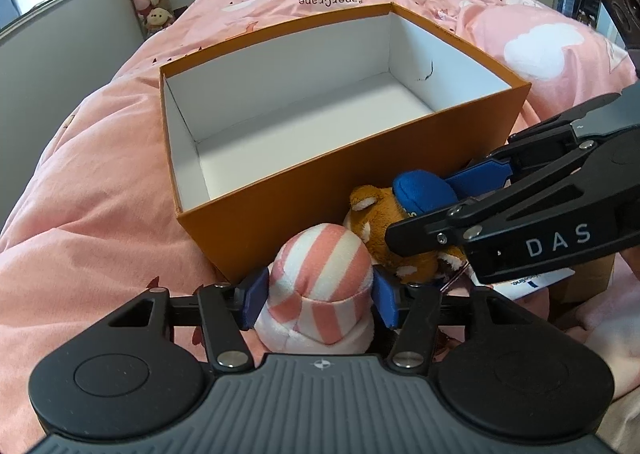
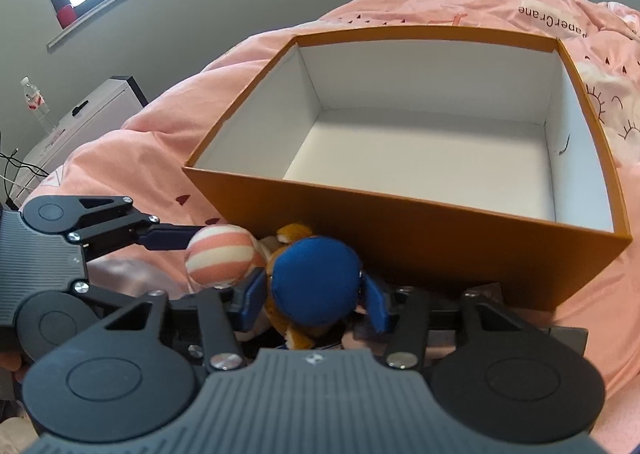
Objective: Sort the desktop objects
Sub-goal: 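Grasp the striped plush with the left tool while the right tool grasps the bear keychain, then lower both plush toys into the orange box and open both tools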
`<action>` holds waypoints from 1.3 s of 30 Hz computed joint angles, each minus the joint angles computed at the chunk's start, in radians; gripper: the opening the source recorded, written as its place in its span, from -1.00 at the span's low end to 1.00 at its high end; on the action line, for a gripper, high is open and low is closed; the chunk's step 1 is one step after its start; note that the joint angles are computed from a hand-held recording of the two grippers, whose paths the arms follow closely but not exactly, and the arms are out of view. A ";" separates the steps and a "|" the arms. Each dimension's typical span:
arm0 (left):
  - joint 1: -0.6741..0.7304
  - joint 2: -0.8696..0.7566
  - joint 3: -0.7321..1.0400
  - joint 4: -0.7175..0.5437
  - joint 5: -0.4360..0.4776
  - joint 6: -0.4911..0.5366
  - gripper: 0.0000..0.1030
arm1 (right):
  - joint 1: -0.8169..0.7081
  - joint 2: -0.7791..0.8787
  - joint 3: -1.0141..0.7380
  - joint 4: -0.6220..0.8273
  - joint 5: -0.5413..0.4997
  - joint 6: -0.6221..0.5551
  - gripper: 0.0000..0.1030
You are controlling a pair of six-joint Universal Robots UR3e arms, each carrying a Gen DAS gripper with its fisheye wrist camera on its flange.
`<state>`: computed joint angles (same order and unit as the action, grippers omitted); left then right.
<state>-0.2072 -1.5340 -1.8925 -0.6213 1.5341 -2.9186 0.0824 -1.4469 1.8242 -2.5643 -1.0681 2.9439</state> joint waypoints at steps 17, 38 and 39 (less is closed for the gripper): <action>0.153 0.094 0.293 -0.336 -0.221 -0.084 0.14 | -0.101 -0.173 -0.043 0.068 0.169 -0.005 -0.18; 0.202 -0.259 0.749 -0.427 -0.248 -0.195 0.12 | -0.125 0.099 -0.373 -0.064 0.167 0.242 -0.20; 0.199 -0.275 0.767 -0.445 -0.241 -0.192 0.12 | -0.112 0.109 -0.381 -0.070 0.136 0.237 -0.20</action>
